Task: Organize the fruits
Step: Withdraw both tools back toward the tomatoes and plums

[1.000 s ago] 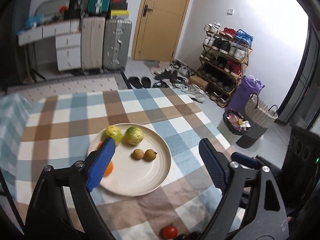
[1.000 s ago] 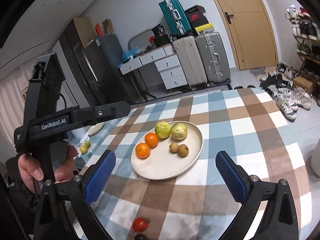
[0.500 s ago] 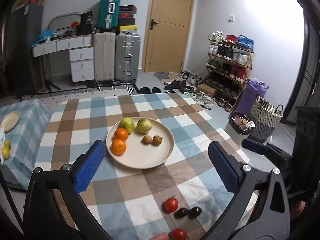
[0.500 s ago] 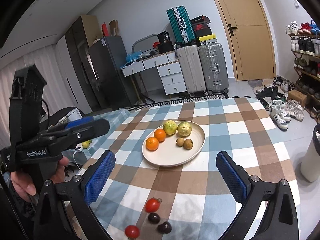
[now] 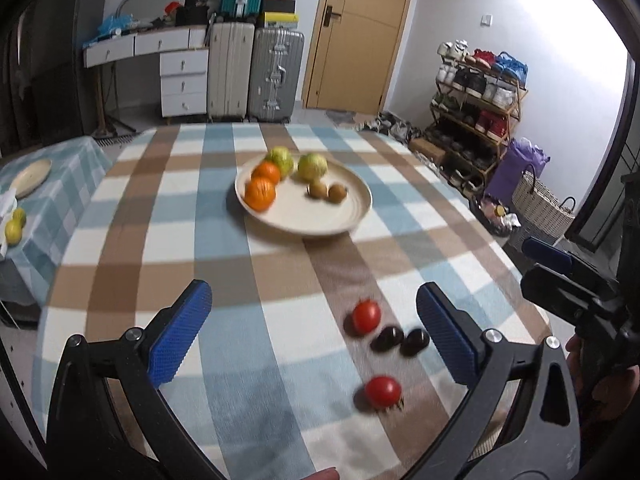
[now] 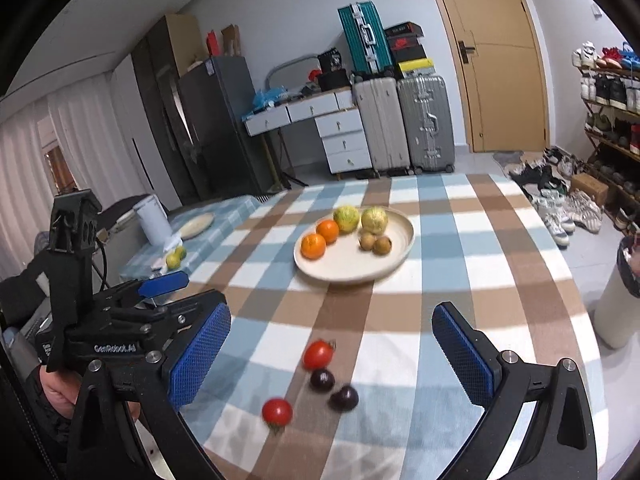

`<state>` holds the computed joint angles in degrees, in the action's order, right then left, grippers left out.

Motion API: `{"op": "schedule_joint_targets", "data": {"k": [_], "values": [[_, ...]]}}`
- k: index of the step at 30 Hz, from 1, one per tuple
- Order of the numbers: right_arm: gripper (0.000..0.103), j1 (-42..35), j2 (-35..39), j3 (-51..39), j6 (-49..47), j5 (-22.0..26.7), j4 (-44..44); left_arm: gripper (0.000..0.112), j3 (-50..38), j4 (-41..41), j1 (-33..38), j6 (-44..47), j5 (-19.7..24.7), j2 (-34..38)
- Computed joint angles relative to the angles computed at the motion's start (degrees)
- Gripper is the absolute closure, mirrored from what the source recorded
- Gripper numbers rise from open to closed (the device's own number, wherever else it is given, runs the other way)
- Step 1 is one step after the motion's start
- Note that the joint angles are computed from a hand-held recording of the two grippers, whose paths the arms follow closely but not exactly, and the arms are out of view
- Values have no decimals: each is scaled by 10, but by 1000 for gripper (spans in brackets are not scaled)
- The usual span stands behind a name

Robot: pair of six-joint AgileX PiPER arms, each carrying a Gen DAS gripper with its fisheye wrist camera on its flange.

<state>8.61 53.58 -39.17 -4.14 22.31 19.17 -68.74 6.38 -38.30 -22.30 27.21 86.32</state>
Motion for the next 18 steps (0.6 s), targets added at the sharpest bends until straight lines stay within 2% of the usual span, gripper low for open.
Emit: {"op": "schedule_joint_targets", "data": {"k": [6,10,14,18], "values": [[0,54,-20,47,151,-24,-122,10,51,-28,-10,19,-37,3],[0,83,-27,70,273,-31,-228,10,57,-30,-26,25,-41,21],[0,80,-29,89,274,-36,-220,10,57,-33,-42,31,-43,42],[0,63,-30,102,236,-44,-181,10,53,-33,-51,36,-42,62]]}}
